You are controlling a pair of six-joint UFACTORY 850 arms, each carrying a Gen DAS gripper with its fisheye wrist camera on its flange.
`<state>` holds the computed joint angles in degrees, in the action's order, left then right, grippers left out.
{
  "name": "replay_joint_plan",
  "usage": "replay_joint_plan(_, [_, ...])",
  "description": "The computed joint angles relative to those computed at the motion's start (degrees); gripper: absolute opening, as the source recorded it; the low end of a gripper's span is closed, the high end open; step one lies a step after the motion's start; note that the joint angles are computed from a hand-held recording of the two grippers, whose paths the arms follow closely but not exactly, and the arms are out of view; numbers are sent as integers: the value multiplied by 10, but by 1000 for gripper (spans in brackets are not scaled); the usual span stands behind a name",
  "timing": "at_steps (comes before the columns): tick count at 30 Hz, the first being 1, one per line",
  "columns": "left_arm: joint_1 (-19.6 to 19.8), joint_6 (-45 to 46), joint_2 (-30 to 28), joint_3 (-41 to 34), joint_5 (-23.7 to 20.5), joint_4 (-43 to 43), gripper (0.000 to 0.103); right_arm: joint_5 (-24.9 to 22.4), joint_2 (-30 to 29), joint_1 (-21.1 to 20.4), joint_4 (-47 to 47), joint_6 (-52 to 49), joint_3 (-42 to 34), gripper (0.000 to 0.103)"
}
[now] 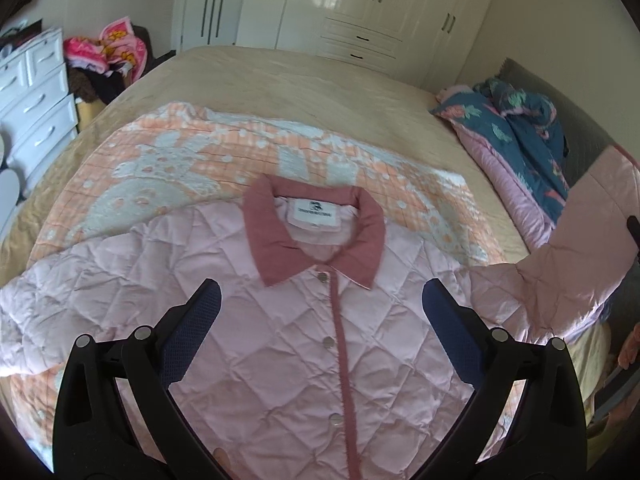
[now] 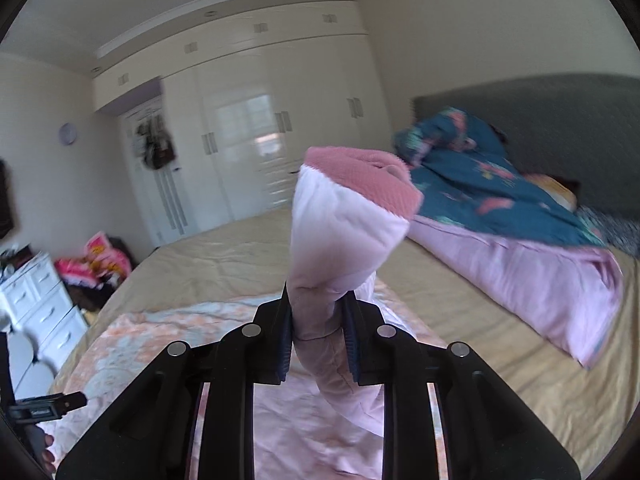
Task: Fold large clothes
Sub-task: 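Lift the sleeve with the right tool and fold it across the jacket body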
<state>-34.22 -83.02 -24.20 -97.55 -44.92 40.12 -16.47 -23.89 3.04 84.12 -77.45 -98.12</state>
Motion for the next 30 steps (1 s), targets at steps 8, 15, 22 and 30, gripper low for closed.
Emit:
replay_joint_plan(8, [25, -58, 76, 104, 51, 22, 95, -8, -1, 55, -42, 29, -23, 20])
replay_joint_plan(15, [45, -108, 126, 173, 95, 41, 95, -17, 2, 103, -27, 9, -5, 20])
replay_joint_plan(22, [61, -133, 158, 225, 137, 54, 95, -20, -9, 148, -21, -5, 7, 20])
replay_joint_plan(30, [79, -161, 186, 273, 177, 60, 95, -19, -26, 192, -26, -10, 24, 20])
